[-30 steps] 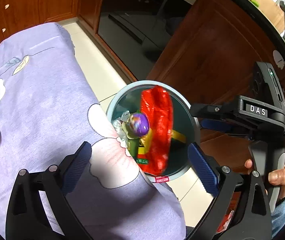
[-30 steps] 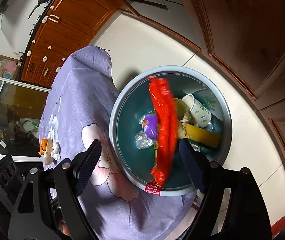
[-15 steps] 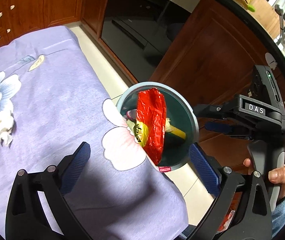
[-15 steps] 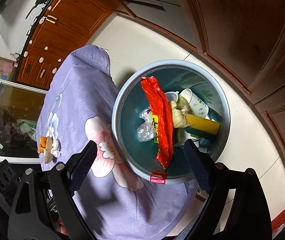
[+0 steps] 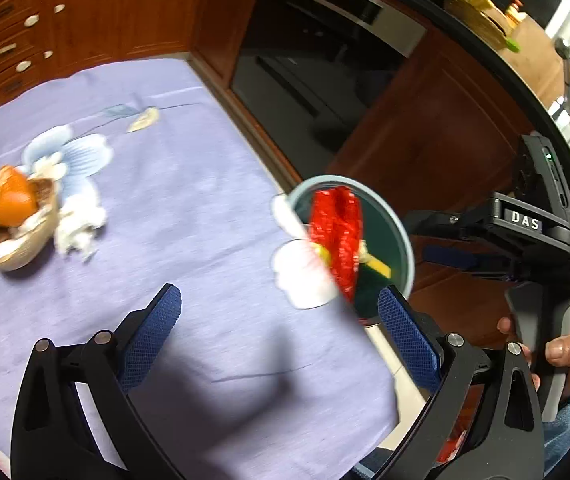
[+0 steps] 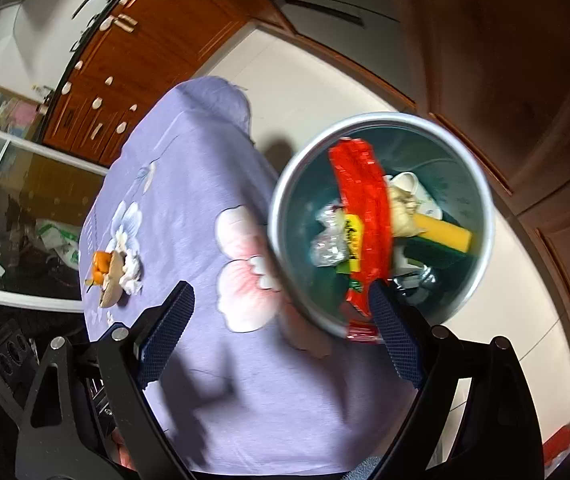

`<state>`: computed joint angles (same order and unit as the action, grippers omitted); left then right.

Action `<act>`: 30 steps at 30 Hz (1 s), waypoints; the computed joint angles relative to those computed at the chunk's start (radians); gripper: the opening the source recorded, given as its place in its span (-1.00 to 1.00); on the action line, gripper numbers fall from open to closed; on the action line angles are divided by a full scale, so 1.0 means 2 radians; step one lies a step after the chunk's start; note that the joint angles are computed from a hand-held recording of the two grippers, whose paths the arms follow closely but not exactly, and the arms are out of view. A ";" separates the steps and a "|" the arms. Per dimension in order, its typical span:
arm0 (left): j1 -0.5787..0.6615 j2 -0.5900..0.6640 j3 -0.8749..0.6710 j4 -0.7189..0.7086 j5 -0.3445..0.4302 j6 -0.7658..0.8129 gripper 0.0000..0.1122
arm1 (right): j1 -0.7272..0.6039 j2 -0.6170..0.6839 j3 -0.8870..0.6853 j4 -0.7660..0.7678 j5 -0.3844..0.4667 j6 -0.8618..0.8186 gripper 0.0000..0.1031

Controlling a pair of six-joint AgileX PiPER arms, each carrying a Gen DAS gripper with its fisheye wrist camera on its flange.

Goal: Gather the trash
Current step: 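Move both tools back over the table toward the coconut shell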

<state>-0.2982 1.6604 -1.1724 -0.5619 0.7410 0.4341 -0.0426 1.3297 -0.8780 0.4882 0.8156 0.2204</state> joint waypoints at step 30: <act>0.333 0.103 -0.111 -0.028 0.072 0.152 0.76 | 0.299 0.459 -0.667 -0.103 0.166 0.148 0.60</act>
<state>0.3688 1.8668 -1.3945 -0.6173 0.8846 0.7384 0.5546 2.2481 -2.2116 0.2819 1.1480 0.5157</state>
